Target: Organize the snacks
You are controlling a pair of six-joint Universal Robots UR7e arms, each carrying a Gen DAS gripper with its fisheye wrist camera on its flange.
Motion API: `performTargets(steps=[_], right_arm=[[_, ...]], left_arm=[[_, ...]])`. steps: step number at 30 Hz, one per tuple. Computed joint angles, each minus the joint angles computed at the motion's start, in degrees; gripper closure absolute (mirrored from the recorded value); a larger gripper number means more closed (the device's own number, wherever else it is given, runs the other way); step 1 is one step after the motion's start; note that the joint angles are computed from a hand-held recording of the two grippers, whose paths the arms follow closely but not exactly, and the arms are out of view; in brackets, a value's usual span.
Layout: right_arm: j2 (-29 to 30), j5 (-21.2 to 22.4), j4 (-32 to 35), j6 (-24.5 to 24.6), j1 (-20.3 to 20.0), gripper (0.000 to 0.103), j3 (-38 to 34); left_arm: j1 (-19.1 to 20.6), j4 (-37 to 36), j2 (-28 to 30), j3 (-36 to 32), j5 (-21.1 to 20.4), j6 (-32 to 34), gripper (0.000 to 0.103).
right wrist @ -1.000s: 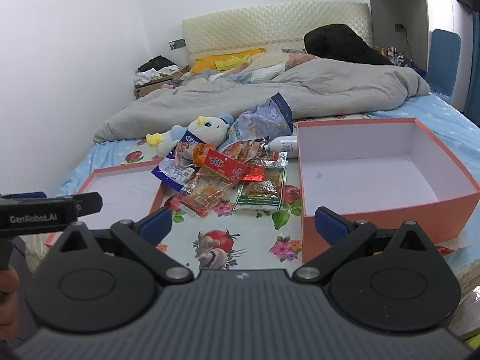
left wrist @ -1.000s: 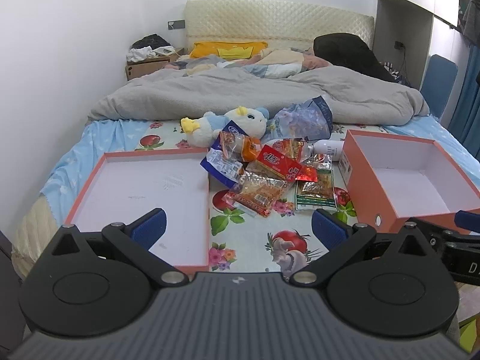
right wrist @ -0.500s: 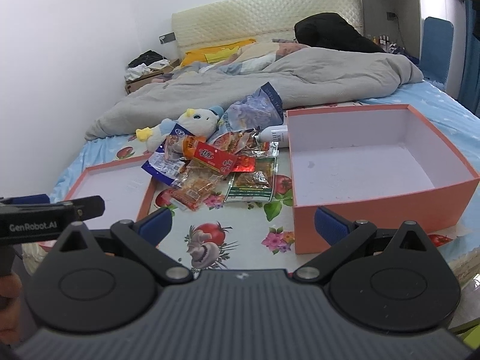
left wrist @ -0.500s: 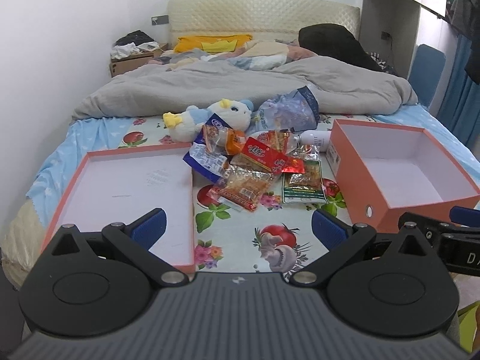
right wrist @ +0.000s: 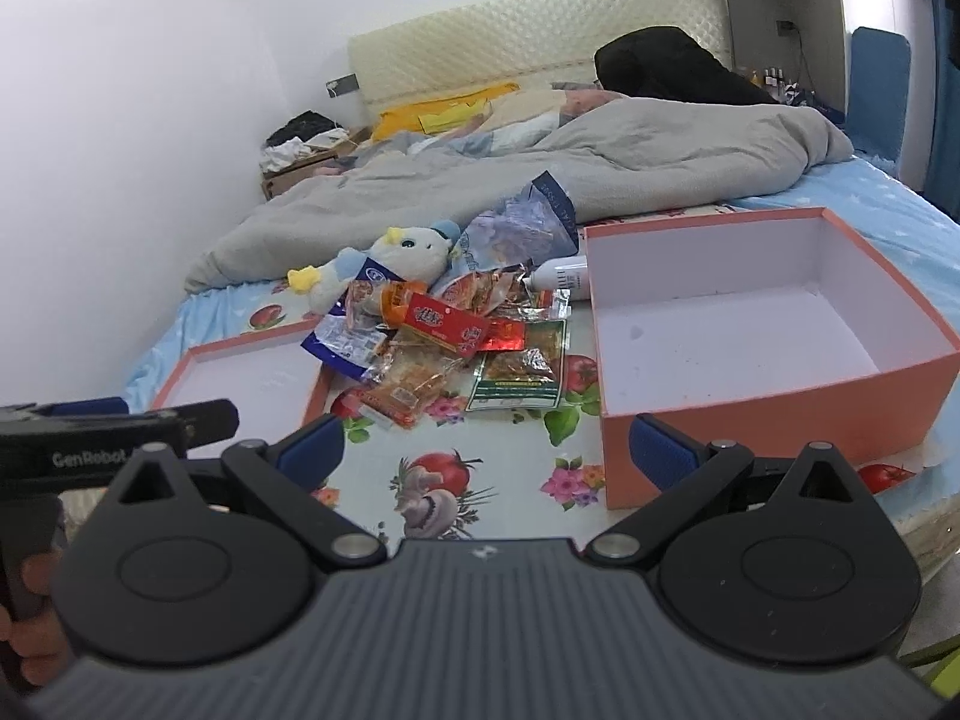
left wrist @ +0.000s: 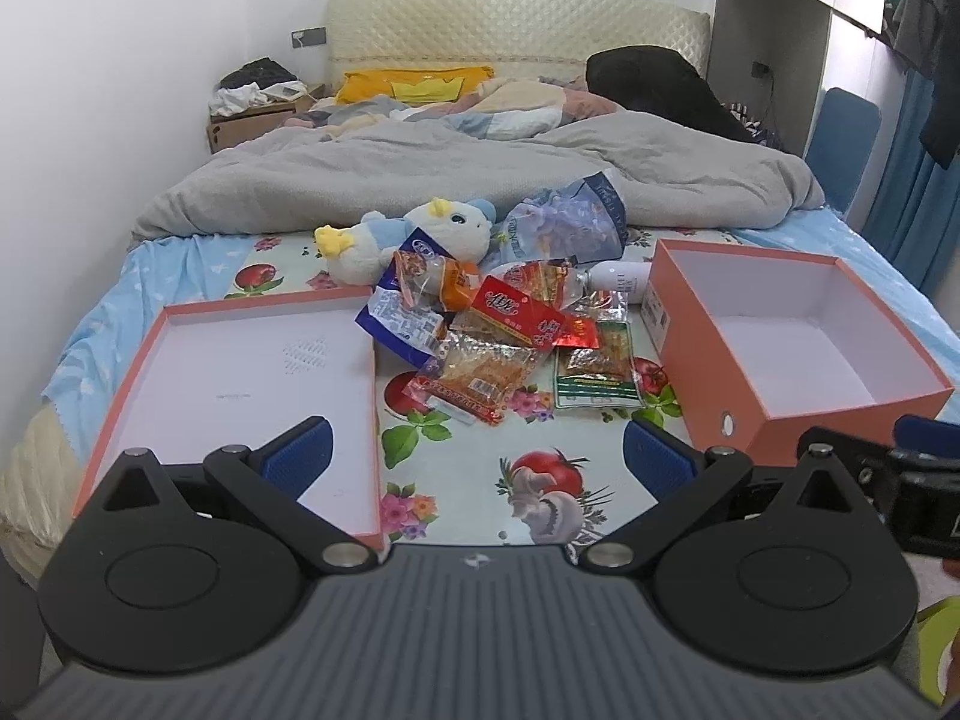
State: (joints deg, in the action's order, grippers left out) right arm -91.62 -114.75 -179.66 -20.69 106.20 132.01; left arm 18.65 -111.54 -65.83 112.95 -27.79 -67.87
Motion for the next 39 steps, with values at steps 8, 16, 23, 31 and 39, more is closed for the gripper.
performTargets(steps=[8,16,23,31,39], right_arm=[[-0.4,0.8,0.5,1.1,-0.5,0.0,0.0],[-0.4,1.3,-0.5,1.0,-1.1,0.003,0.2],[-0.1,2.8,0.8,-0.3,-2.6,0.007,0.1],[3.8,2.9,-7.5,-3.9,-3.8,0.007,1.1],[10.2,4.3,-14.3,-7.8,-4.2,0.007,-1.3]], left_arm=[[-0.3,-1.4,-0.2,0.2,0.7,1.0,0.0],[0.1,-0.5,-0.2,0.2,0.5,0.6,0.0],[2.2,-0.9,1.0,-0.5,0.5,1.5,0.0],[5.3,-3.9,1.4,0.2,0.2,4.6,0.0],[9.6,-15.9,3.2,1.3,0.6,15.0,0.0]])
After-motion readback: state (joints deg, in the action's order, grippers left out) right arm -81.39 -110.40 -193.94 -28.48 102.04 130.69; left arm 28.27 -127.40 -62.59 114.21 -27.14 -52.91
